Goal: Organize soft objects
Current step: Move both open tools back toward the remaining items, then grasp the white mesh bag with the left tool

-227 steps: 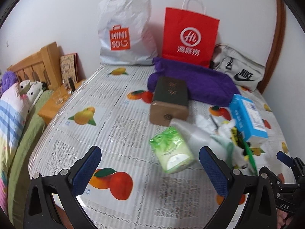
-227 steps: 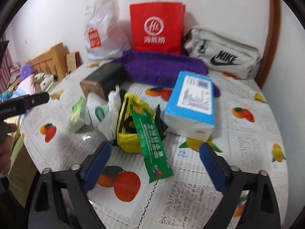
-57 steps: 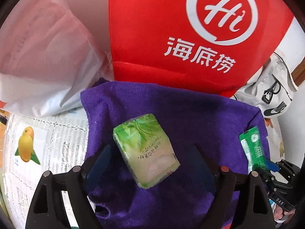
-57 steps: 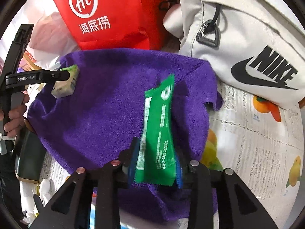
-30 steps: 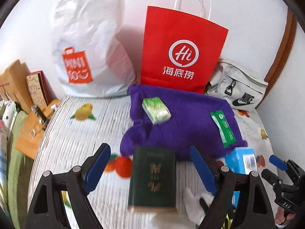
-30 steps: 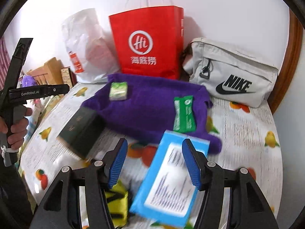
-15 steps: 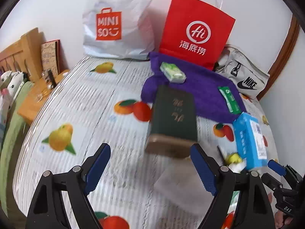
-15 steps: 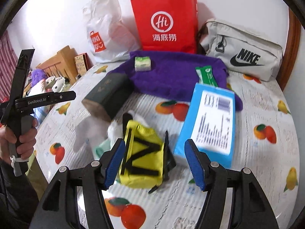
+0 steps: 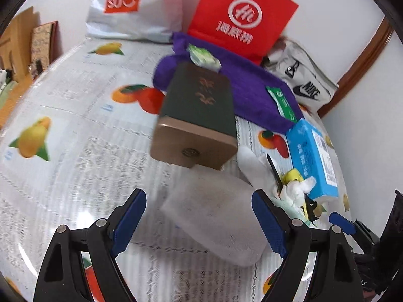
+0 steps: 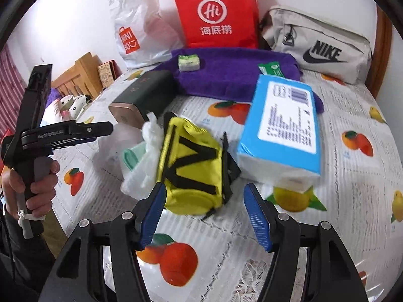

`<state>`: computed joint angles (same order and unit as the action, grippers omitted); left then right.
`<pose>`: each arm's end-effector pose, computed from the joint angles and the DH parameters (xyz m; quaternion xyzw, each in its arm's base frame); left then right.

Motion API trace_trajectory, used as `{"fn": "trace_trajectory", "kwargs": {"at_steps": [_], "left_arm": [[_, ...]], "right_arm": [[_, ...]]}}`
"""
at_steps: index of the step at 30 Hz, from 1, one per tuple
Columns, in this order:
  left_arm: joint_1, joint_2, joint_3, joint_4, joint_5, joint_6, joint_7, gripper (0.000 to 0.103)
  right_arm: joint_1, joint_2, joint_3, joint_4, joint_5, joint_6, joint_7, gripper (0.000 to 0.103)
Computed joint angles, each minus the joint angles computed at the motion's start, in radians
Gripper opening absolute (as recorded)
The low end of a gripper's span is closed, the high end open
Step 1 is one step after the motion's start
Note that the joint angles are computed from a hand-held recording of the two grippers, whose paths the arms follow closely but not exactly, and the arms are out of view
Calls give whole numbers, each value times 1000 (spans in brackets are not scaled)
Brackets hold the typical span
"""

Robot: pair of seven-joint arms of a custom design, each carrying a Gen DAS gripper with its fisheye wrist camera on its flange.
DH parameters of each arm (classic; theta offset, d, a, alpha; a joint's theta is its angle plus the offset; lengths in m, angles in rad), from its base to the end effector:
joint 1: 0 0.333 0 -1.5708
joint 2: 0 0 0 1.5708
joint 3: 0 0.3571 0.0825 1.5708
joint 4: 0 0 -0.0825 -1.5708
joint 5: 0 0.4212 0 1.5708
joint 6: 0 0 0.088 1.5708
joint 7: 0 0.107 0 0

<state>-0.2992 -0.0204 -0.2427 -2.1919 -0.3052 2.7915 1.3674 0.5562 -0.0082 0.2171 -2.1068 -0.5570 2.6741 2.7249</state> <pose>0.5225 -0.2993 0.4837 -0.6416 0.6994 -0.3127 0.0377 0.4285 0.4411 0.5039 -0.6827 0.6511 -0.1379 0.3018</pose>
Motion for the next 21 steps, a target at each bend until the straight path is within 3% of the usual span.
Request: {"fn": "trace_trajectory", "kwargs": {"at_steps": [2, 5, 7, 8, 10, 11, 15, 21], "left_arm": [[-3, 17, -3, 10, -39, 2, 29, 85], [-1, 33, -15, 21, -215, 9, 170, 82], [-1, 36, -24, 21, -301, 28, 243, 62], [-1, 37, -29, 22, -353, 31, 288, 58], [-2, 33, -34, 24, -443, 32, 373, 36], [-5, 27, -35, 22, -459, 38, 394, 31], [-15, 5, -27, 4, -383, 68, 362, 11], [-29, -40, 0, -43, -300, 107, 308, 6]], "right_arm": [[-3, -11, -1, -15, -5, 4, 10, 64], [-11, -23, 2, -33, -8, 5, 25, 64], [-18, -27, 3, -43, -7, 14, 36, 64], [-21, -28, 4, -46, -5, 16, 38, 64], [-25, -27, 6, -49, 3, 20, 37, 64], [-26, -27, 7, -49, 4, 22, 35, 64], [-27, -25, 10, -47, 0, 25, 30, 64], [-24, -23, 12, -44, -11, 30, 38, 64]]}}
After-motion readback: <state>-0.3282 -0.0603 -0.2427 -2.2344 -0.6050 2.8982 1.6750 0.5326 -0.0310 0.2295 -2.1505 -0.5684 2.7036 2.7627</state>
